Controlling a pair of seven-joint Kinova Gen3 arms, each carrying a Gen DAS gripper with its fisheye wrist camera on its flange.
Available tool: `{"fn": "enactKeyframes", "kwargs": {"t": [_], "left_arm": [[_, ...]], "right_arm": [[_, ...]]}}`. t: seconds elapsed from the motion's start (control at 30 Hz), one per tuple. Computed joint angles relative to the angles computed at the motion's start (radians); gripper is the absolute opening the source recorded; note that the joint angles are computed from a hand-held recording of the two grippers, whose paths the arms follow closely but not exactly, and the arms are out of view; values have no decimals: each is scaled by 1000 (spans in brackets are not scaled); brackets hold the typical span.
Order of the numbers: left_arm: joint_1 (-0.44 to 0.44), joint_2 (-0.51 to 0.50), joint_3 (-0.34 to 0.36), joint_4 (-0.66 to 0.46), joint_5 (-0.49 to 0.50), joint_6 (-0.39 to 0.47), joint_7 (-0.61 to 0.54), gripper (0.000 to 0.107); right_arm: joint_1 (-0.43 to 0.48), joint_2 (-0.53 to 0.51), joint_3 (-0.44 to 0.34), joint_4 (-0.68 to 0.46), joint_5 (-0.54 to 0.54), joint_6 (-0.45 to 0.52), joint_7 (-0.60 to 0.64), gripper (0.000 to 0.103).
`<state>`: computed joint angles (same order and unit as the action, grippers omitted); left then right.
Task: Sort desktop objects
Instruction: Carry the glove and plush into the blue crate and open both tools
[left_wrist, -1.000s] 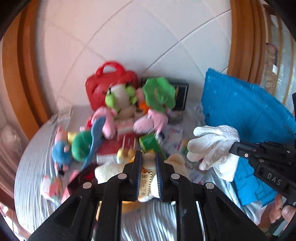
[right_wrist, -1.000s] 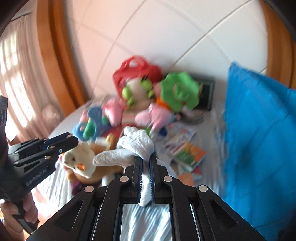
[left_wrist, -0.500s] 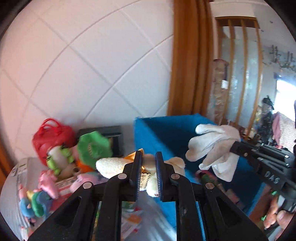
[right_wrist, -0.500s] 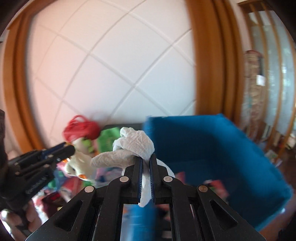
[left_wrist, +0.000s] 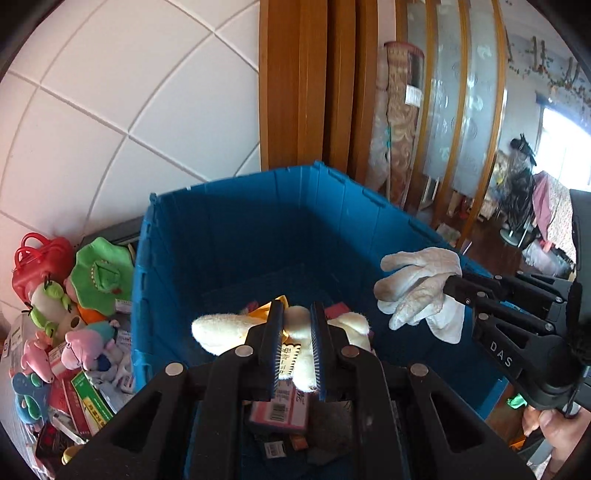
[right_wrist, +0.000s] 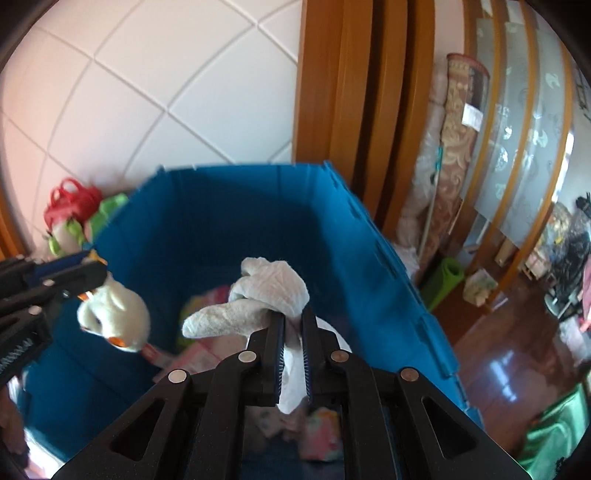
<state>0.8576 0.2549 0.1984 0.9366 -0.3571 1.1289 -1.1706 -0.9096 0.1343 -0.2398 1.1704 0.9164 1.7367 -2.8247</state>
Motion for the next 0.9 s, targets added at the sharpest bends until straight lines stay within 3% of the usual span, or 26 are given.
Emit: {"fn": "enactKeyframes", "kwargs": {"t": [0.07,0.17,0.2,0.23,0.27,0.33,0.37,0.6,0.9], "left_arm": [[19,20,-3,-23,-18,26,9,14],[59,55,-13,-68,-50,82,21,19],[68,63,-18,-82,-52,97,22,22],[79,67,-24,-86,-58,107,27,36],[90,65,-31,-79,-69,105,36,57],[110,47,-43,-38,-104,71,58,80],[124,40,-47,-20,-135,62,74,82],[90,-22,-19,72,-157,5,128,82],[48,-197,43,287,-326,-77,281,83]], "right_arm": [[22,-26,0,47,-37,-25,9,12],[56,-58,-16,96,-62,-45,19,38],[63,-62,-22,101,-65,-44,20,64],[69,-63,-28,100,-69,-40,27,89],[72,-63,-34,100,-66,-38,38,97],[66,-57,-46,97,-42,-20,56,100],[61,-56,-50,96,-33,-9,61,102],[63,-75,-67,116,-27,-34,45,103],[-21,-40,-93,69,81,-50,-30,103]]}}
